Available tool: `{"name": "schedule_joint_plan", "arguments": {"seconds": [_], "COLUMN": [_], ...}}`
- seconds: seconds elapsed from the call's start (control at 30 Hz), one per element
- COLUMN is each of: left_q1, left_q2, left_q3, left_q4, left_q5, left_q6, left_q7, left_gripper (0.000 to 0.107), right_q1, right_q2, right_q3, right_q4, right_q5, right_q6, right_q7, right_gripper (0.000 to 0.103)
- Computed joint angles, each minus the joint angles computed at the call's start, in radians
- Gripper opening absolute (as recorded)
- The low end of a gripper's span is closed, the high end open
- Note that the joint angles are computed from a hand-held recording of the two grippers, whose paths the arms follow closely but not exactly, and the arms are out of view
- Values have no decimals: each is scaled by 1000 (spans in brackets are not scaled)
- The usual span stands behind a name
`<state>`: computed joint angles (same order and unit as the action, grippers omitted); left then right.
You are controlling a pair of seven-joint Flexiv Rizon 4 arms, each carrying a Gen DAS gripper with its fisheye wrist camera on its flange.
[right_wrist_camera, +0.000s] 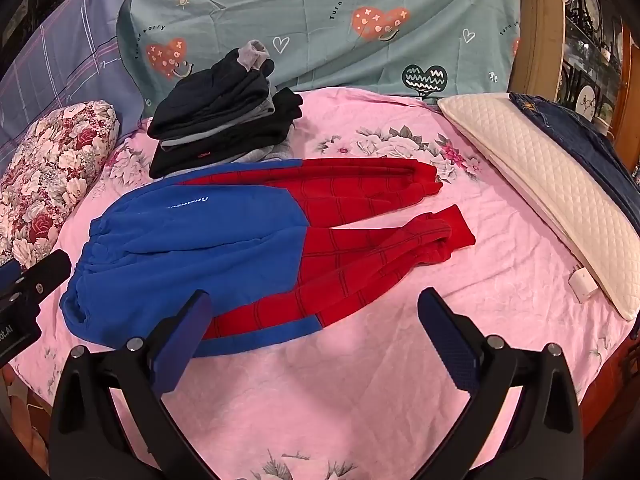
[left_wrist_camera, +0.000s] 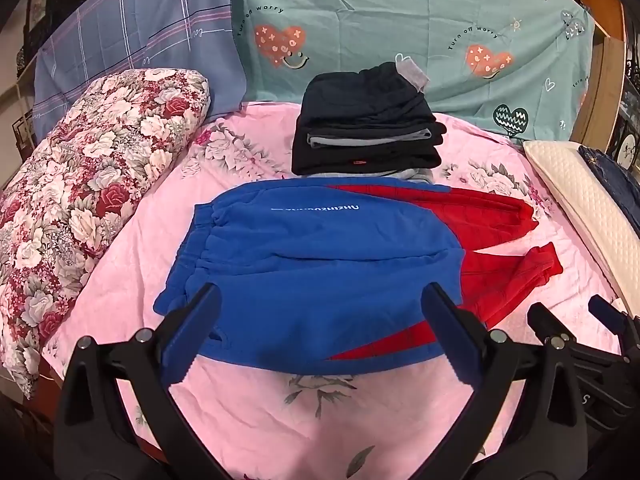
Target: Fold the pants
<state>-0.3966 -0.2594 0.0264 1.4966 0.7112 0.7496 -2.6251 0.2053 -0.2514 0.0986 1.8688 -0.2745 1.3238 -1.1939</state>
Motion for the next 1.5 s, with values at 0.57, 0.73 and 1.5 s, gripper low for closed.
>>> {"name": "schedule_joint_plan", "arguments": {"seconds": [0.57, 0.73, 1.5], "left_q1": [3, 3, 4], "left_q2": [1, 0, 1], "left_q3": [-1, -1, -1], "left_q4": [1, 0, 2], "left_q5": [-6, -7, -11], "left_q6": [1, 1, 0], "left_q7": [5, 5, 8], "left_gripper": [101, 101, 101], "right_q1": [0, 1, 3], "right_q2": [2, 1, 2], "right_q3": [-1, -1, -2], "right_q4": [5, 1, 2], "right_q5": [-1, -1, -4], "right_q6": [0, -4, -5], "right_q7": [4, 3, 5], "right_gripper": [102, 102, 102]}}
